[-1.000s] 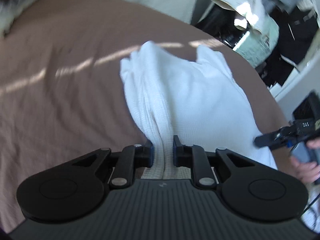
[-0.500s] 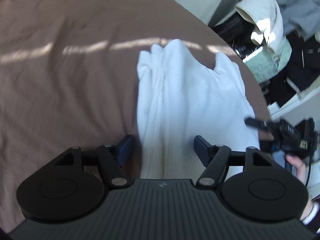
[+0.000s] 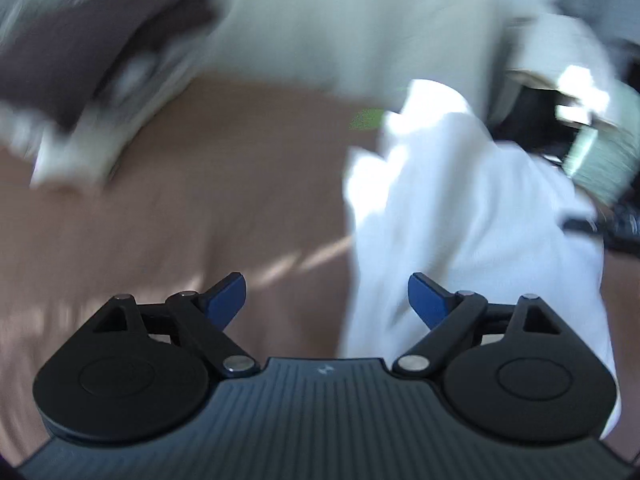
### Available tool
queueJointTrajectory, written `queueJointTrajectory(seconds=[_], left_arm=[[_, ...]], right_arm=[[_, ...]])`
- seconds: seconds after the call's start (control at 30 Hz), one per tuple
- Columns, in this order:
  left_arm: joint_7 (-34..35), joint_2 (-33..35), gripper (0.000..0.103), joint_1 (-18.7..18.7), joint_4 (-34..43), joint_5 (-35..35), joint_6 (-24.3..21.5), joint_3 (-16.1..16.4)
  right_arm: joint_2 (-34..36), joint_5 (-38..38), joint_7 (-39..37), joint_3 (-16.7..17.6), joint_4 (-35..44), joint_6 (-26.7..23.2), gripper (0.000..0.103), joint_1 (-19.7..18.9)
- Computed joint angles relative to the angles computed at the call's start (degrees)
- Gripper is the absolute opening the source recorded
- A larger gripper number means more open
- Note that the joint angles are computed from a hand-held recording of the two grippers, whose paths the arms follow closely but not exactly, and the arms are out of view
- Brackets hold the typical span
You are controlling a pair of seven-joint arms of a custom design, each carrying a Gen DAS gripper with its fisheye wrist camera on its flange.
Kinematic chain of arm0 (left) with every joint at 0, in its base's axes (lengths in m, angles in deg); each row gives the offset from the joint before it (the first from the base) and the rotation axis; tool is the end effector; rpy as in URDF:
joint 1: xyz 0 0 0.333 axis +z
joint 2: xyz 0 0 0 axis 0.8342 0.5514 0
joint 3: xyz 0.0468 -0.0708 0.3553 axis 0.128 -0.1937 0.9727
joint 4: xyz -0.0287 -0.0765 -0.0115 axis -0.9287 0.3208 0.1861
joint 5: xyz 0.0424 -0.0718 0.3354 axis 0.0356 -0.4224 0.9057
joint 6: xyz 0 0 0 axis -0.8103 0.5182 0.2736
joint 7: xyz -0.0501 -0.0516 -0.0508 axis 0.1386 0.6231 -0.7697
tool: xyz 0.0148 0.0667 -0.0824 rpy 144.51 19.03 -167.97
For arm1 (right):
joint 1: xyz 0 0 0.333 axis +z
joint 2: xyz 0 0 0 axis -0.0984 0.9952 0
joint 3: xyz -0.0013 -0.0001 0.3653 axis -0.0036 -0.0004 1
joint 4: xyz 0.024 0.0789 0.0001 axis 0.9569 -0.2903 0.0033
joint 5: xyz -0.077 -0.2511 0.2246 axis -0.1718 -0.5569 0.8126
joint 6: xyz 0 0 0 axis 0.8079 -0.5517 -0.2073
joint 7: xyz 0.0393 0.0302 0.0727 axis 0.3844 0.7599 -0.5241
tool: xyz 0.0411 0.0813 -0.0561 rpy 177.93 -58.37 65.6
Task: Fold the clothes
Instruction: 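Grasp the folded shirt with the left gripper while the right gripper grasps its other end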
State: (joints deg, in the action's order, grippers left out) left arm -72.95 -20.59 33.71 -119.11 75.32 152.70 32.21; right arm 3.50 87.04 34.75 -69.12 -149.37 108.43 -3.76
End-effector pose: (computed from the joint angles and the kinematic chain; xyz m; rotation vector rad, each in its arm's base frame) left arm 0.3377 -0.3176 0.4811 -2.2573 1.0051 -0.8302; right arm 0.5578 0.0212 0.5438 -1.8946 1.0912 -0.0807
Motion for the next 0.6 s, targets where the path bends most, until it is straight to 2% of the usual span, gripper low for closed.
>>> queueJointTrajectory(seconds=[0.03, 0.1, 0.13, 0.2, 0.23, 0.27, 0.3, 0.37, 0.43, 0.47, 0.5, 0.53, 0.57, 0.6], left_arm=[[-5.1, -1.5, 0.088, 0.9, -3.1, 0.3, 6.8, 1.6], [-17.2, -3.8, 0.089, 4.0, -8.1, 4.9, 19.6, 3.4], [-25.1, -4.3, 0.089, 5.9, -9.1, 10.4, 23.9, 3.0], [-42.4, -4.4, 0.089, 8.7, -9.3, 23.8, 30.9, 2.7], [-46.9, -3.5, 0.089, 8.7, -8.5, 27.8, 33.8, 3.4], [-48.7, -2.8, 0.089, 8.2, -7.8, 29.6, 35.7, 4.0], [-46.4, -2.2, 0.089, 7.4, -7.3, 28.6, 36.3, 4.2], [-33.3, -1.4, 0.091, 5.9, -7.3, 18.5, 35.9, 4.2], [-22.9, -0.4, 0.098, 5.0, -6.7, 10.6, 34.3, 3.4], [-22.3, 0.7, 0.1, 4.6, -5.5, 11.0, 32.9, 3.1], [-25.7, 1.3, 0.1, 5.3, -4.3, 13.9, 30.0, 1.2], [-33.0, 1.3, 0.099, 4.8, -3.5, 18.5, 24.6, -0.5], [-36.2, 1.9, 0.081, 4.1, -2.6, 20.9, 21.5, -0.8], [-36.1, 3.4, 0.036, 3.6, -1.5, 22.4, 21.4, -0.1]], right_arm=[[0.5, -0.9, 2.2, 0.6, -0.2, -0.3, 0.054, -1.0], [2.1, -3.0, 6.6, -1.0, 0.7, -4.1, 0.056, -1.4], [2.7, -3.0, 8.2, -1.4, 0.9, -6.8, 0.06, -2.3], [3.2, -1.6, 10.9, -2.9, 0.4, -15.3, 0.07, -5.5], [3.5, -1.8, 12.1, -3.5, 0.0, -19.1, 0.072, -6.9], [3.9, -2.4, 12.9, -4.2, -0.2, -23.7, 0.074, -8.5], [4.1, -3.3, 12.3, -4.9, -1.0, -28.1, 0.075, -10.2], [4.1, -6.3, 9.4, -5.9, -3.0, -33.5, 0.081, -12.5], [2.0, -7.4, 6.0, -5.5, -6.1, -32.1, 0.086, -12.3], [1.5, -8.0, 4.5, -5.1, -6.8, -31.7, 0.092, -11.8], [1.0, -8.7, 3.2, -4.7, -7.6, -31.2, 0.093, -11.2], [0.4, -9.1, 1.8, -4.3, -8.4, -30.2, 0.093, -10.4], [-0.4, -9.0, 0.3, -3.8, -9.4, -28.2, 0.093, -9.4], [-1.3, -8.6, -1.3, -3.4, -10.5, -26.4, 0.093, -8.6]])
